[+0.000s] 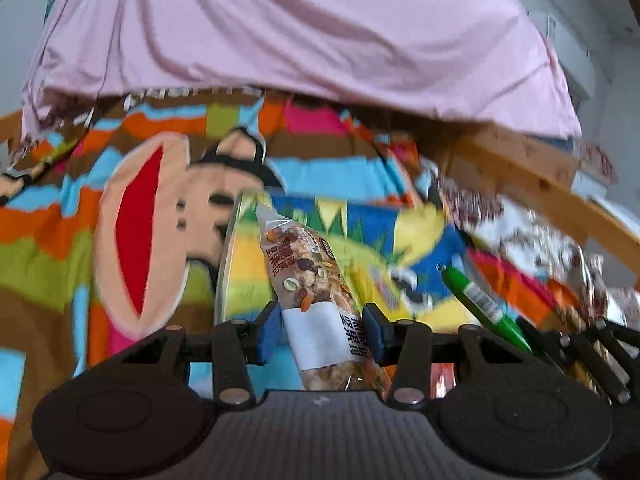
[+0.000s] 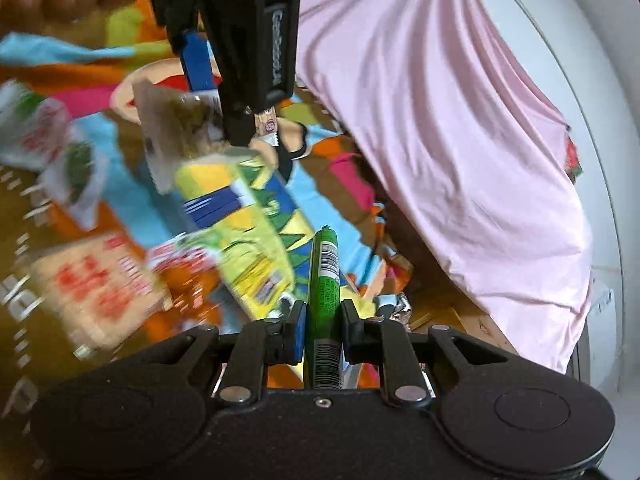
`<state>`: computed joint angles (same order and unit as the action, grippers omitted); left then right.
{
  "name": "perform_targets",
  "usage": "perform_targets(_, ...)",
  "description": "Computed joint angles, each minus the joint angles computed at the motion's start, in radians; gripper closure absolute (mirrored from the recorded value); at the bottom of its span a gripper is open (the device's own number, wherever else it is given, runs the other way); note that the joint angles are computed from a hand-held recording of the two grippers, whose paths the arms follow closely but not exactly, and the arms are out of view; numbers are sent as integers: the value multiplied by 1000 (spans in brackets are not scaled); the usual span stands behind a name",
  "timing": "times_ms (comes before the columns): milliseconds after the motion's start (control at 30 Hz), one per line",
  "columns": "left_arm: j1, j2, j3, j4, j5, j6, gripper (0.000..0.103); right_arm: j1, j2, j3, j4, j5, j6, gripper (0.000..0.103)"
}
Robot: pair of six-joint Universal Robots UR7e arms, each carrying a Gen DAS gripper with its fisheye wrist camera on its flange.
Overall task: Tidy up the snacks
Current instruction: 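Carry nut pack and green stick into the tray and release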
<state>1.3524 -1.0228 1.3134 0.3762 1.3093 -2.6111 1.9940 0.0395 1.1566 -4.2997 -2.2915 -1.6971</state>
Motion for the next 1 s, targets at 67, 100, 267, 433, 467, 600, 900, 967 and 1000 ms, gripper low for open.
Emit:
perform_targets(67,7,30,-32,-40,56,-19,55,-15,4,-41,16,20,24,84)
perform_targets(100,8,41,-40,-60,74,-27,55,-24,8,-64,26,31,36,84)
perform_targets(267,16,164,-173,-74,139,-47,55,-63,37,-196,124,41,125,84)
perform_targets(433,33,289,-328,-25,145,-76,55,-95,91,-383,282,9,247,84)
perform_targets(467,37,314,-363,-12,141,-84,55,-101,103,-413,308,1,274,84)
perform_targets(600,48,402,-498,67,111,-116,55,-124,133,-511,448,-43,406,84)
perform_targets(900,62,543,-722,269,39,-114,55,-142,140,-549,615,-123,597,84)
perform_targets(967,63,561,-751,294,27,-120,55,-144,140,-547,631,-132,609,84)
perform_targets(1000,65,570,-766,307,25,-122,55,-146,137,-541,644,-138,625,84)
